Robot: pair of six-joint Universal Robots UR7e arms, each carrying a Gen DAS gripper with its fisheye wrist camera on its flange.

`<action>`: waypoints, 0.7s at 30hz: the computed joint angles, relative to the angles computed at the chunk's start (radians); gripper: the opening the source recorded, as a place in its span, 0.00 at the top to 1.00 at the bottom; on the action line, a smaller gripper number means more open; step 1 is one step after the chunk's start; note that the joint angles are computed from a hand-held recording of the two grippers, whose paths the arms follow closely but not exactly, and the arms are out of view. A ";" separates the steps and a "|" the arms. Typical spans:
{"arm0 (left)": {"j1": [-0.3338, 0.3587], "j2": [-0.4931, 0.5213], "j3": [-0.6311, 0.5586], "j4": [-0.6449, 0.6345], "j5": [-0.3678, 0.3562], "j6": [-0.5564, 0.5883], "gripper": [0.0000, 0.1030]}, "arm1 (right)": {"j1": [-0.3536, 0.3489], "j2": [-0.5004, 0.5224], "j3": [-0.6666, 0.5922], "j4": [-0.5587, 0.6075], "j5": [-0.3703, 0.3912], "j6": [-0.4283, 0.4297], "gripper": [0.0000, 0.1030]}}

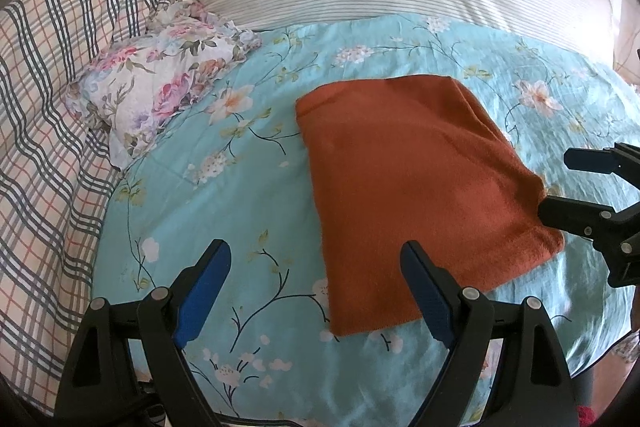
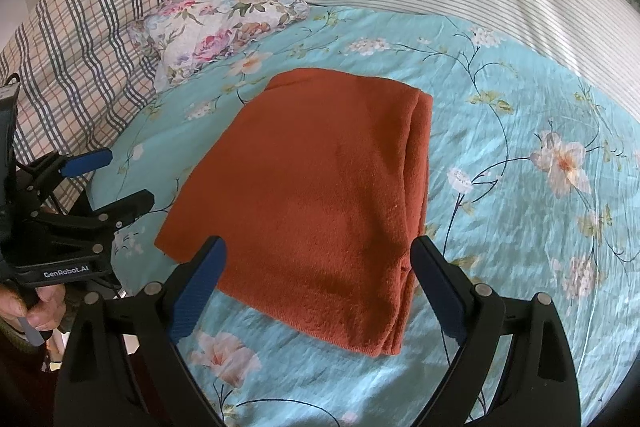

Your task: Fold small clothes

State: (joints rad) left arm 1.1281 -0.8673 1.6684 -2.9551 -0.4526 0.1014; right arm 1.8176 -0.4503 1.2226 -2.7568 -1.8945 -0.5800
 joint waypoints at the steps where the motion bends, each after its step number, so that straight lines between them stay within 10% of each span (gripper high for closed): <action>1: 0.000 0.000 -0.001 0.002 -0.002 -0.002 0.16 | 0.001 0.001 -0.001 0.001 -0.001 0.002 0.10; 21: 0.021 0.038 -0.085 0.026 0.009 -0.007 0.16 | -0.012 0.051 -0.114 0.060 0.015 -0.010 0.10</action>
State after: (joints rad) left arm 1.1489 -0.8290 1.5833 -2.9294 -0.4434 0.0947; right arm 1.8057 -0.3992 1.1085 -2.6964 -1.8794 -0.5897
